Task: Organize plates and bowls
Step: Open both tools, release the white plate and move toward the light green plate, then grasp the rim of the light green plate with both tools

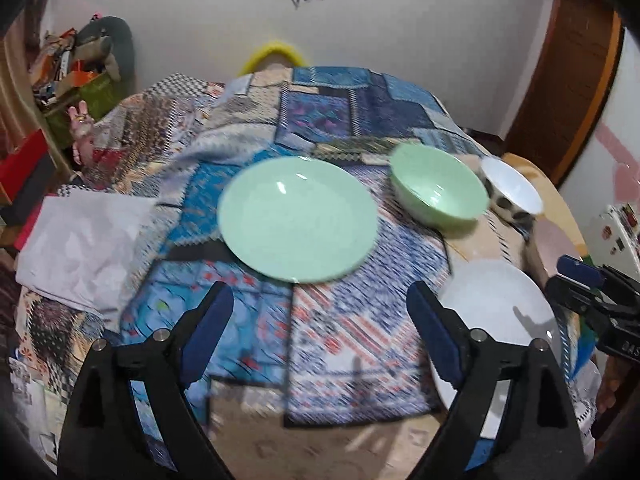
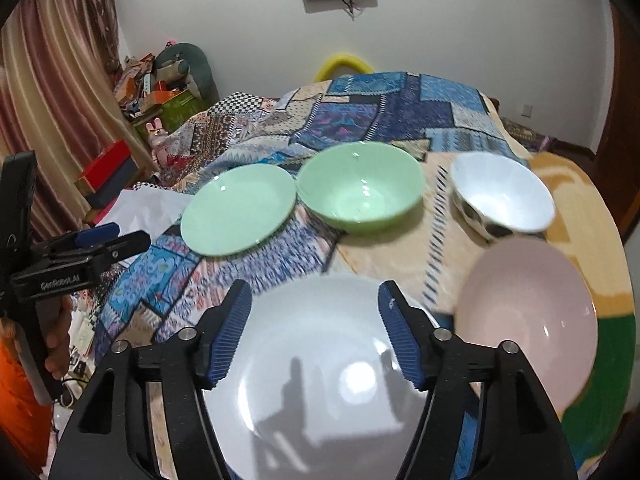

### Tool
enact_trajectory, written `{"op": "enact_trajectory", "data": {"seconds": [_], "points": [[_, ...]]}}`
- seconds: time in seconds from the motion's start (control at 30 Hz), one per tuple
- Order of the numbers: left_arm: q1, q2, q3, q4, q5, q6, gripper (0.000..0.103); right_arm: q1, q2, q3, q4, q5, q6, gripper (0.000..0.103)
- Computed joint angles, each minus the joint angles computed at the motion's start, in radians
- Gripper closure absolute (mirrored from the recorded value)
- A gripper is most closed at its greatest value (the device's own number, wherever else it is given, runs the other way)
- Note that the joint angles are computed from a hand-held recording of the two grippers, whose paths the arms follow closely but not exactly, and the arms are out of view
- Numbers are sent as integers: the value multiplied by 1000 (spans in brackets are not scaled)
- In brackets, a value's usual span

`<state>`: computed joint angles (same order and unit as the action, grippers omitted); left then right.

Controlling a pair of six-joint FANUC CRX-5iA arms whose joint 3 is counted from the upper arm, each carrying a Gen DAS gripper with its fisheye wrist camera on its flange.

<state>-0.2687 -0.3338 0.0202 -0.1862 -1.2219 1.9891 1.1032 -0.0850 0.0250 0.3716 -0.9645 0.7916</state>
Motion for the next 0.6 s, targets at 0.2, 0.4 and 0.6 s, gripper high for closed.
{"op": "enact_trajectory", "data": {"seconds": [0.2, 0.4, 0.6], "points": [[124, 21, -11, 50, 41, -99, 13, -11, 99, 93, -20, -1, 47, 36], [238, 66, -46, 131, 86, -215, 13, -32, 205, 202, -90, -29, 118, 36], [312, 128, -70, 195, 126, -309, 32, -68, 315, 346, -201, -103, 208, 46]]}}
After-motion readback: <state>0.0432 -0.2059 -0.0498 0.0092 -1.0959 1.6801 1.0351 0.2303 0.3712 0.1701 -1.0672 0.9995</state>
